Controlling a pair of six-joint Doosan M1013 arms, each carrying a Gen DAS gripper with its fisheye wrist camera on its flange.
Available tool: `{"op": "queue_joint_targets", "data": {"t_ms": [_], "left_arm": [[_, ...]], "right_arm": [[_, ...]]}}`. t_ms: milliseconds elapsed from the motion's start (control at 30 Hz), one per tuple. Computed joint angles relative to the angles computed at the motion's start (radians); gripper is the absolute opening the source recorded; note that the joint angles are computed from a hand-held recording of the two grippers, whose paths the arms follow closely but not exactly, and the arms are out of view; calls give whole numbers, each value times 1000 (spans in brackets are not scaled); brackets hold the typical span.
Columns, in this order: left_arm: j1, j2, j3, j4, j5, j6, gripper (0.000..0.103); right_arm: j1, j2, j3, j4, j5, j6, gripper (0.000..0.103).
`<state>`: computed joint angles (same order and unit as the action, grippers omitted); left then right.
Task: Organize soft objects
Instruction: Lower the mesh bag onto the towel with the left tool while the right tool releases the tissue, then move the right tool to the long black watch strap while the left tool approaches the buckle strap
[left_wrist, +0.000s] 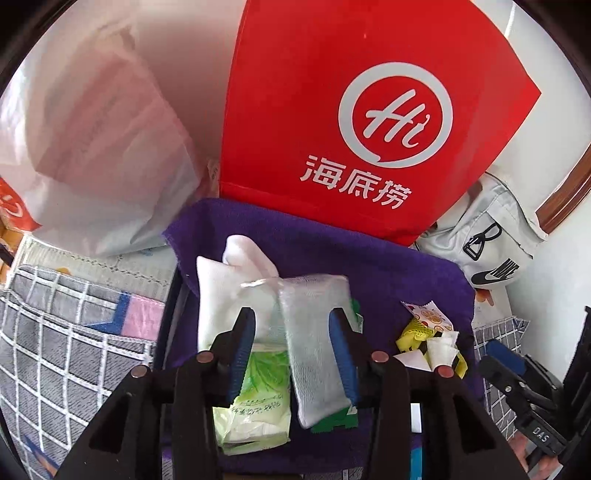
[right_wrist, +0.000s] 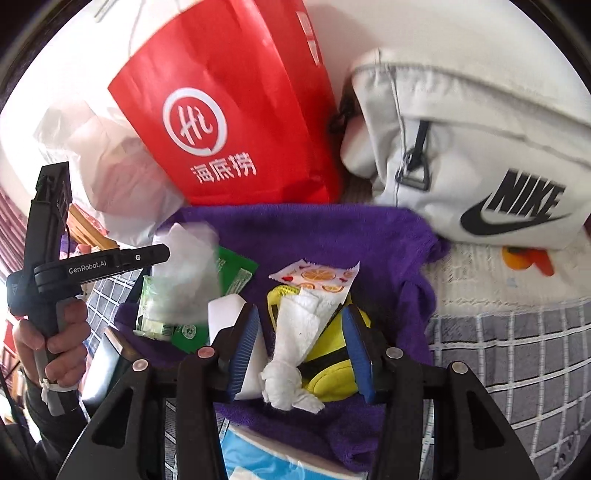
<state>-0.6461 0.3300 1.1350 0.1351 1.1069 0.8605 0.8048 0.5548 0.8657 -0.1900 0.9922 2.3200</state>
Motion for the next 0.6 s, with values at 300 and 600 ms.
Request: {"op": "queue_joint_targets", "data": {"t_ms": [300,600], "left_arm": [[-24,-82,52,68,21,-55,45],[-72,-193,151,149,32,-142,45]], "right_arm": [[67,-11,-29,-134,17,-15,53],[141,-81,57,-224,15,99,53]]}}
